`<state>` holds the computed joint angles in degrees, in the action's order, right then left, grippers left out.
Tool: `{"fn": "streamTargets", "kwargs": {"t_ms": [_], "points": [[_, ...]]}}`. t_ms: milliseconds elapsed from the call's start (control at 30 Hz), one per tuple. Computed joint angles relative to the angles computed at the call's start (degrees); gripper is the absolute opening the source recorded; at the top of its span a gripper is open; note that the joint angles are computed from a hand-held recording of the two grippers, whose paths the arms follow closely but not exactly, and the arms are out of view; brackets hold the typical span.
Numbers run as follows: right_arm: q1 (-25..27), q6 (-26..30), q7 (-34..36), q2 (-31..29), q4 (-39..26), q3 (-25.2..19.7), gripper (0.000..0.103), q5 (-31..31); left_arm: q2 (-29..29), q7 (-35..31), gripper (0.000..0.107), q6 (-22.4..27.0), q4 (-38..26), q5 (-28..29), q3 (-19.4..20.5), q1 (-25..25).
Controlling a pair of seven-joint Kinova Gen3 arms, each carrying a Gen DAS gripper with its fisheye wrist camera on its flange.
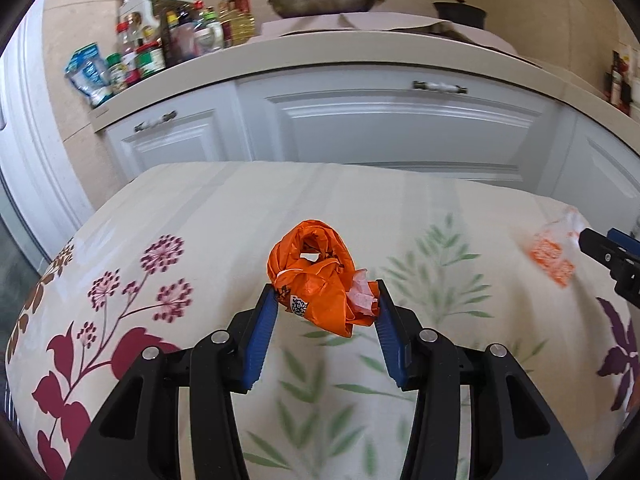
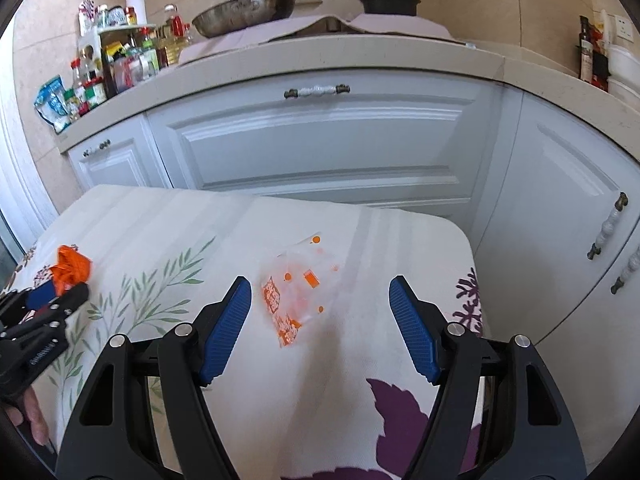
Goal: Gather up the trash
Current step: 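Grasp the clear orange-printed wrapper with the right gripper while the left gripper holds the bag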
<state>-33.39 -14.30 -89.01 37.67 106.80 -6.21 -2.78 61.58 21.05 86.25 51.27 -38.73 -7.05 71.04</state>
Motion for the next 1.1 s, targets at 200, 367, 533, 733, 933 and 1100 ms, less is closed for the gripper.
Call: {"fn": "streamTargets", "kwargs": {"t_ms": [200,367,533,733,933,1100], "points": [[-1.4,7.4,-0.5,2.1,-5.3,1.6,0.07,-1.2,-2.5,4.2,0.048,-1.8,5.9,0.3,0.3,0.0],[-3.2,11.9,-0.9,3.3,-8.7,3.2,0.068,-0.4,-3.2,5.6,0.048,-2.7,7.6,-0.3,1.0,-0.2],[-1.2,15.6,-0.4,4.1,-11.0,0.5,0.036,2.1,-3.2,5.8,0.048,-2.7,7.6,-0.5,1.3,-0.3],[-0.8,13.5,-0.5,3.4,-9.3,-0.3,0.027,3.1,-3.3,6.1,0.048,-2.9,7.9,-0.7,1.4,-0.4],[-0.4,10.9,-0.4,2.2,-6.4,-1.1,0.025,3.3,-2.9,5.9,0.048,-1.6,7.0,-1.1,1.3,0.1],[-1.5,7.4,-0.1,0.6,-2.5,-0.1,0.025,2.9,-1.6,4.4,0.048,0.4,4.4,-1.4,1.3,0.8]]}}
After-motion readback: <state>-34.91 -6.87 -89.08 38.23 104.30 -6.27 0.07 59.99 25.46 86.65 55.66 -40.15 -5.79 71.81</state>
